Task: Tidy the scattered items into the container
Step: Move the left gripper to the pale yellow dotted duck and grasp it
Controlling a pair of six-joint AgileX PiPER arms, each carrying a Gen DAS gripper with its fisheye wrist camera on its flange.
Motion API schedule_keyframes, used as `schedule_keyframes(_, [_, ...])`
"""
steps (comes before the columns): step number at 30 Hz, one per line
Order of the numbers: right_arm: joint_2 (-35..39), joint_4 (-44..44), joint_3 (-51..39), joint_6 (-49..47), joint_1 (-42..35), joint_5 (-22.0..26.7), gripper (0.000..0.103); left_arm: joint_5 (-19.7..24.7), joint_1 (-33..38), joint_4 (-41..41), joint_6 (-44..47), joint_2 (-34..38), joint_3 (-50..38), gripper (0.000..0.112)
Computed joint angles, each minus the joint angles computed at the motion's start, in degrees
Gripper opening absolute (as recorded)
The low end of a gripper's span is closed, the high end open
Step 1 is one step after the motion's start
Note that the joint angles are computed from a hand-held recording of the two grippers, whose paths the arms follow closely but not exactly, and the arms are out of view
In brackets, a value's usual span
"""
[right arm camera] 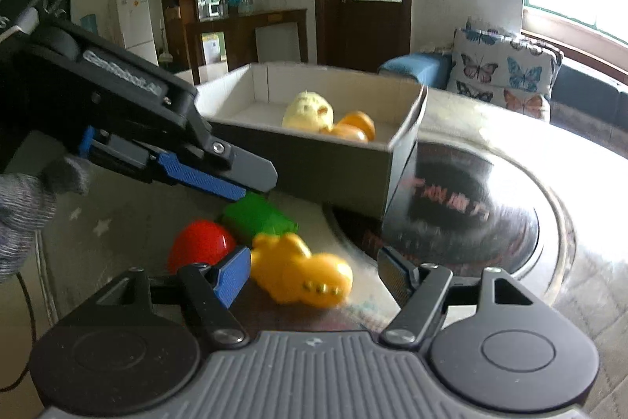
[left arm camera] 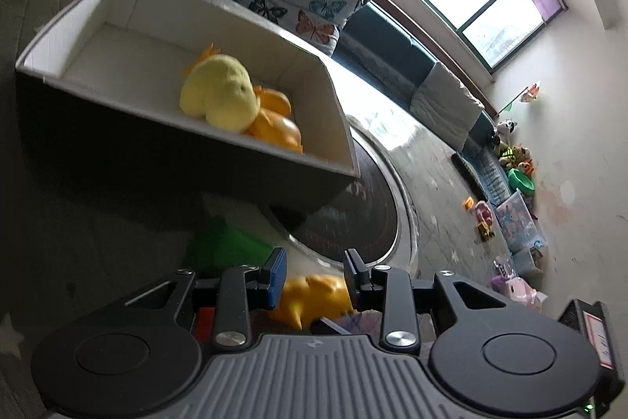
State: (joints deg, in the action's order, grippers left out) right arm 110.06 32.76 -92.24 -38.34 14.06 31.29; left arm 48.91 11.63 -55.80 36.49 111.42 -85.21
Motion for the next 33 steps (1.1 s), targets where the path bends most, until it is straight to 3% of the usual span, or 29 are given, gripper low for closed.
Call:
schedule_keyframes(16, [2.88, 4.95, -0.83, -5.61, -0.24, 3.22, 0.074, 0.09, -0.51, -0.52, -1.95, -0.88, 3.76, 0.034])
schedule_keyframes(33, [-5.05, 2.34, 7.54, -5.80, 1.10, 2.90, 0.073, 3.36, -0.37, -3.44, 1.18, 1.39, 1.86, 0.029])
